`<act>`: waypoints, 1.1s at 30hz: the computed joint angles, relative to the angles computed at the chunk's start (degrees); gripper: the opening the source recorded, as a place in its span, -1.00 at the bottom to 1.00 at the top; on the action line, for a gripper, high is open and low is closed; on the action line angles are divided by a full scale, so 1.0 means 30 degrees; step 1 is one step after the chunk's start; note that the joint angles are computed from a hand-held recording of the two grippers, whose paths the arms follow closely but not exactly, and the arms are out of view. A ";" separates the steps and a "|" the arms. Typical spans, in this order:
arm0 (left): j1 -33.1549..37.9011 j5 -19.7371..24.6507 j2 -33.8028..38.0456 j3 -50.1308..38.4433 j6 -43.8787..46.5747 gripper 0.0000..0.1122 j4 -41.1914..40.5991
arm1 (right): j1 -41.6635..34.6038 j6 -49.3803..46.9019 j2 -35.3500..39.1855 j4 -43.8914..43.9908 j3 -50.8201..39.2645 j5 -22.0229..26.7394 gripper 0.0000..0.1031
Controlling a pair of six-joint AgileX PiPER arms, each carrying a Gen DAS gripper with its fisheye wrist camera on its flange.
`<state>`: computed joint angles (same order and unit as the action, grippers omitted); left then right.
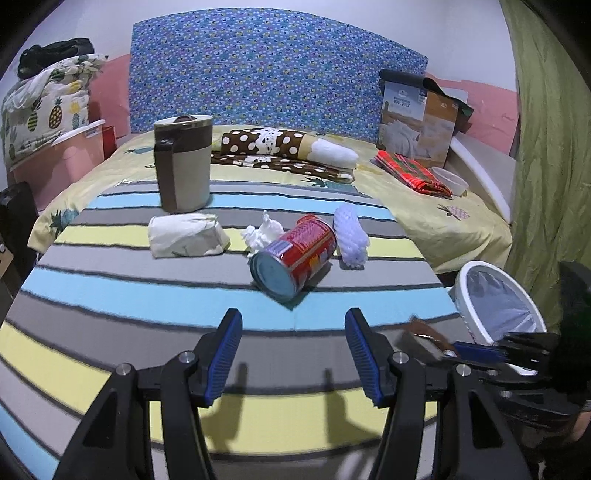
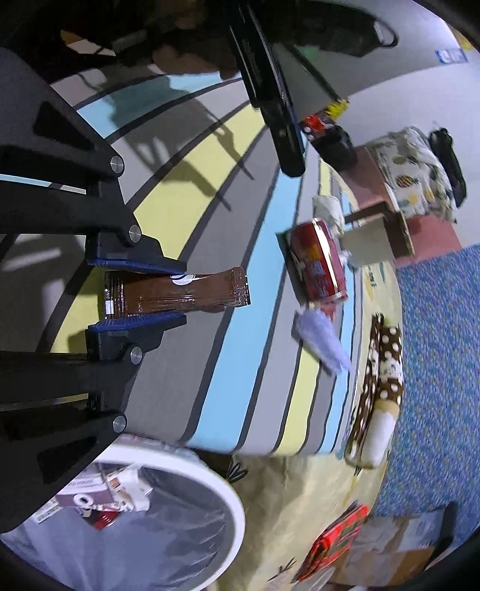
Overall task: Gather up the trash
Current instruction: 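Grasp the brown chocolate wrapper with the right tool while the left tool grasps the red can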
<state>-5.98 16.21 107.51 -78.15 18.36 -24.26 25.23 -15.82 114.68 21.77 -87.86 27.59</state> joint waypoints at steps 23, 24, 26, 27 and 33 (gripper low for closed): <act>0.0704 0.7095 0.7958 -1.2126 0.1188 0.28 0.0426 | -0.0981 -0.0569 0.1000 0.1325 -0.1201 0.0387 -0.56; 0.0644 0.7336 0.8113 -1.2398 0.1053 0.24 0.0580 | -0.0970 -0.0430 0.1010 0.1221 -0.1225 0.0369 -0.56; 0.0622 0.7335 0.8059 -1.2315 0.1090 0.18 0.0447 | -0.0952 -0.0335 0.0869 0.1163 -0.1059 0.0274 -0.56; 0.0628 0.7134 0.7883 -1.1985 0.1075 0.17 0.0337 | -0.0919 -0.0228 0.0764 0.1095 -0.0944 0.0185 -0.56; 0.0646 0.5155 0.5900 -0.8597 0.0777 0.11 -0.0481 | -0.0804 0.0471 -0.0126 0.0734 0.0127 -0.0538 -0.56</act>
